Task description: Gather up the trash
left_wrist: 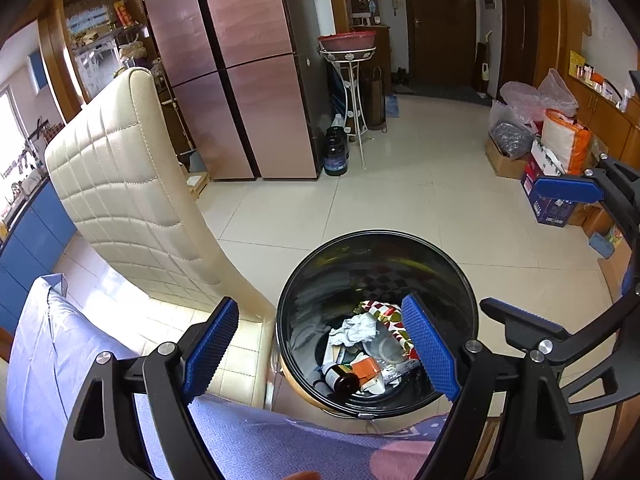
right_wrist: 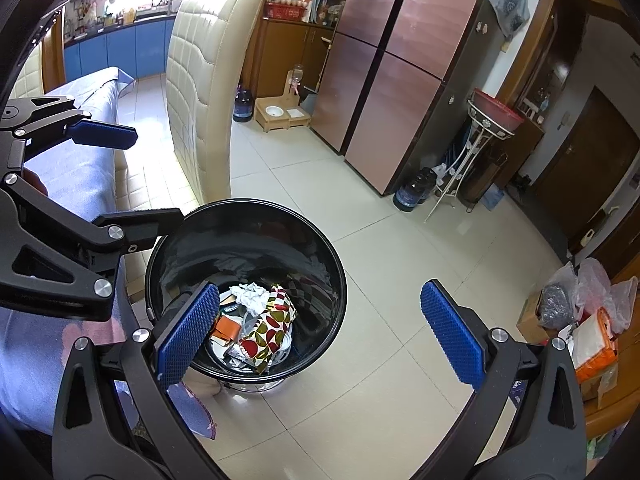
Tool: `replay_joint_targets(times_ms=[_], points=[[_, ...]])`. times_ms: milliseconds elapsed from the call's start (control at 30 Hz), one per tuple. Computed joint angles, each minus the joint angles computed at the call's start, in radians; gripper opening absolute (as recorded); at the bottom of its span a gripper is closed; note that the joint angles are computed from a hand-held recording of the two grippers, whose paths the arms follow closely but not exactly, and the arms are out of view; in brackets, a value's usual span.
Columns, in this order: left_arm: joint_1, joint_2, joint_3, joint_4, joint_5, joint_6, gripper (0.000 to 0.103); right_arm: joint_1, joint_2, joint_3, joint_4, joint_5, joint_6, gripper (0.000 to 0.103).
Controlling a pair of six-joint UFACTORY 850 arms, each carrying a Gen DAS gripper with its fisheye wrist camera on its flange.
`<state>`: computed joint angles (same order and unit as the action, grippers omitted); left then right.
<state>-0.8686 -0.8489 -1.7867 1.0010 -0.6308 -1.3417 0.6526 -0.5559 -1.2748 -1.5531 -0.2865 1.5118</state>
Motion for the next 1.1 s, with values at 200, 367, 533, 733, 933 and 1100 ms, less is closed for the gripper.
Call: replay_joint_targets(times_ms=[200,367,533,733,933,1100], points=[[-0.002,-0.002,-0.006,-0.021,-0.007,0.014,0.081,0.0,0.005,0.004,0.009,0.0,0.0,0.1],[-0.001,0.001,0.0,-0.019,-0.01,0.009,0.081,0.0,0.004,0.002,0.011,-0.001,-0.002,0.1],[-0.002,0.002,0.002,-0.022,-0.005,0.018,0.081,0.0,0.007,0.007,0.007,0.0,0.004,0.1],[-0.005,0.008,0.008,0.008,-0.003,-0.024,0.081,0.0,0.007,0.007,0.015,0.0,-0.005,0.1],[-0.001,0.016,0.017,-0.002,0.022,-0.022,0.081,0.001,0.007,0.007,0.013,-0.002,-0.003,0.1],[-0.001,0.01,0.003,-0.044,0.018,0.024,0.086,0.002,0.008,0.009,0.007,-0.003,0.004,0.1]])
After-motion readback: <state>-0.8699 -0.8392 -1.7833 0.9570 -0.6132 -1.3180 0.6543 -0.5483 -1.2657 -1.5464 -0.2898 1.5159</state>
